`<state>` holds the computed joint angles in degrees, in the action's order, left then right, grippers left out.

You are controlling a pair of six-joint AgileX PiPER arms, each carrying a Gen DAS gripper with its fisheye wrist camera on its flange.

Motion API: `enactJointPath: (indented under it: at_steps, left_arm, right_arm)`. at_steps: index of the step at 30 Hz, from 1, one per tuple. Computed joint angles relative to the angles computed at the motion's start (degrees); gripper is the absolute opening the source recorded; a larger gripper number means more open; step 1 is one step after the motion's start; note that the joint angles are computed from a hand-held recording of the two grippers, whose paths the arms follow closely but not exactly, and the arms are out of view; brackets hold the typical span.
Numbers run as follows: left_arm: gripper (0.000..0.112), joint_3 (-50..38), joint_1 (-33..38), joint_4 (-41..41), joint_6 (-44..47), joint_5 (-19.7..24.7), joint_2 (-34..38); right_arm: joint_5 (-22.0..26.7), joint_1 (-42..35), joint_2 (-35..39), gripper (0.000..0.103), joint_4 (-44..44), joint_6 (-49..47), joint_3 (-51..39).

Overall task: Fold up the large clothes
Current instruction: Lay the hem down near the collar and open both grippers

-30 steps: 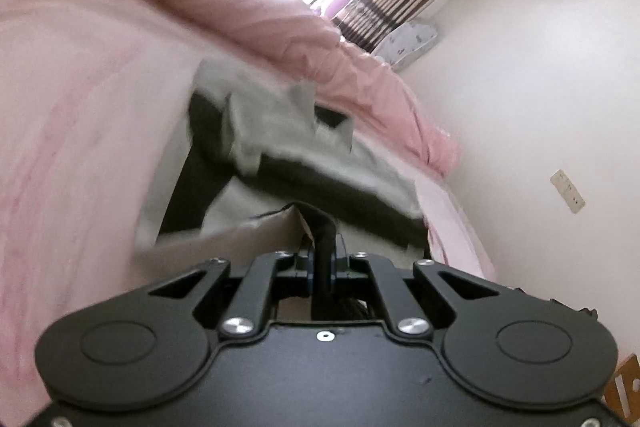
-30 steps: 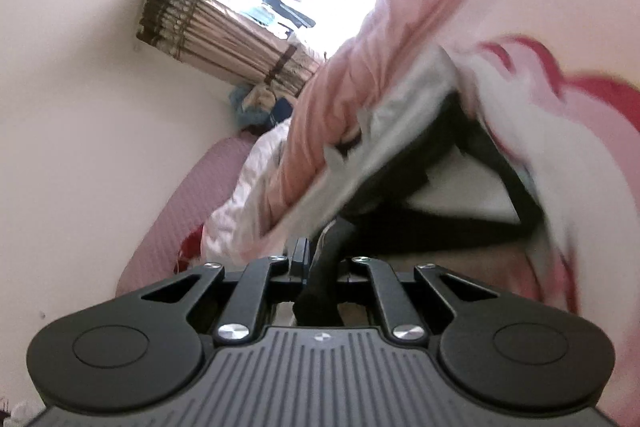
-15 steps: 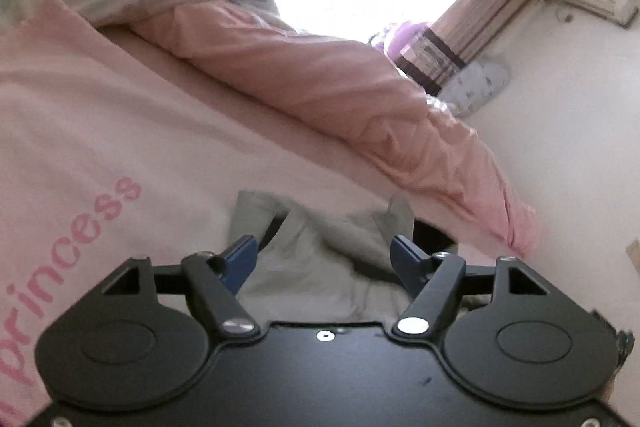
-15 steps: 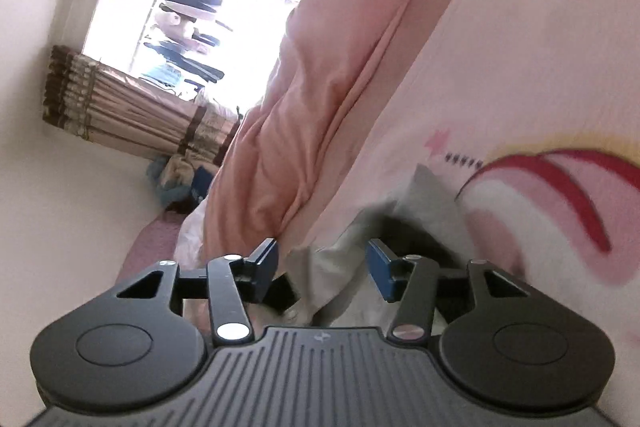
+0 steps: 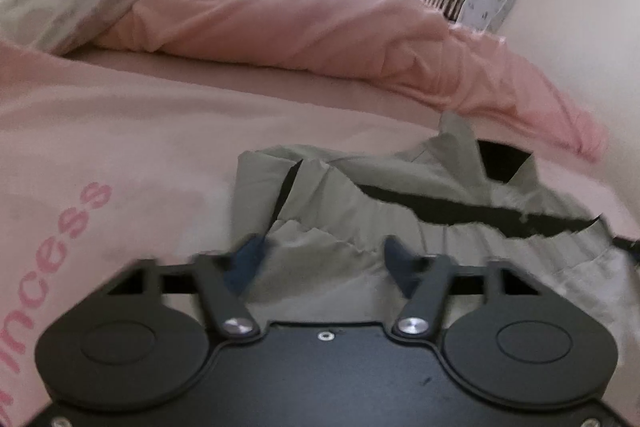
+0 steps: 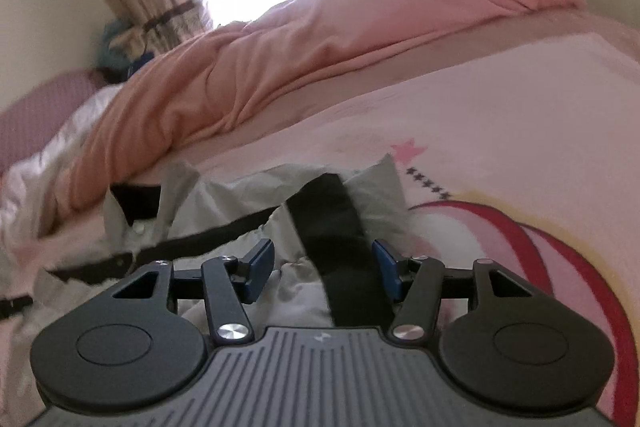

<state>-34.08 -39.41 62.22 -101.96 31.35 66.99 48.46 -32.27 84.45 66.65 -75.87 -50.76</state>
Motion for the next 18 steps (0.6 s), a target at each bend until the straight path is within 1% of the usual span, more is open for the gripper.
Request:
enactJointPath:
  at_steps: [1,2,3,5,6,7,8,9,10,11,13,15,16,17,18]
  left_arm:
    - [0.02,-0.6,-2.13,-0.91,0.99,3.07,0.08]
    - [0.008,-0.85,-3.23,0.03,0.44,4.31,0.66]
    - [0.005,-0.39,-4.22,1.36,-0.54,4.67,-0.03]
    - [0.003,0.36,-8.03,3.76,-3.16,8.76,-2.86]
    - [0.002,0.56,-9.16,4.94,-4.42,10.07,-4.12]
    - [0.002,0.73,-10.32,6.11,-5.62,11.41,-5.3]
    - [0.003,0.39,-11.04,6.79,-6.08,12.76,-5.52]
    - [0.003,-0.09,-11.34,7.11,-5.97,14.13,-5.13]
    - [0.003,-0.8,-10.69,6.9,-5.46,14.44,-3.96]
    - [0.003,-1.36,-9.05,6.36,-5.04,13.34,-2.57]
    - [0.004,-2.72,-4.63,3.96,-3.12,9.62,1.73]
    - [0.006,-2.66,-2.44,4.87,-4.32,7.38,5.6]
    - [0.009,-2.85,-2.32,6.87,-6.54,7.03,7.97]
    - [0.009,-2.69,-2.34,7.8,-7.58,6.95,8.52]
    - [0.012,-2.93,-2.58,7.1,-6.52,7.51,8.38]
  right_arm:
    - [-2.42,0.62,-2.21,0.027,-0.1,-1.07,1.58]
    - [-5.2,1.2,-4.25,0.0,-0.15,-1.89,2.99]
    - [-6.0,0.82,-5.51,0.001,0.82,-3.08,3.89]
    - [-2.77,-2.1,-6.84,0.0,4.73,-4.89,4.7]
    - [-1.84,-3.02,-7.76,0.0,5.48,-4.49,4.76]
    - [-1.91,-3.07,-8.41,0.0,6.17,-4.49,4.96]
    - [-3.42,-2.34,-8.69,0.0,6.7,-4.69,5.17]
    - [-6.02,-0.72,-8.78,0.0,6.42,-3.98,5.23]
    - [-8.85,1.5,-8.01,0.0,5.76,-2.8,4.92]
    - [-11.29,3.47,-6.73,0.0,5.03,-1.47,4.45]
    - [-15.52,6.83,-3.81,0.0,2.97,1.34,3.56]
    - [-18.93,8.88,-1.98,0.0,4.13,-0.47,4.25]
    - [-19.29,8.91,-1.95,0.0,5.61,-2.28,4.83]
    - [-19.3,8.87,-2.27,0.002,5.89,-2.91,5.12]
    - [-19.41,8.77,-2.97,0.004,4.57,-1.75,5.15]
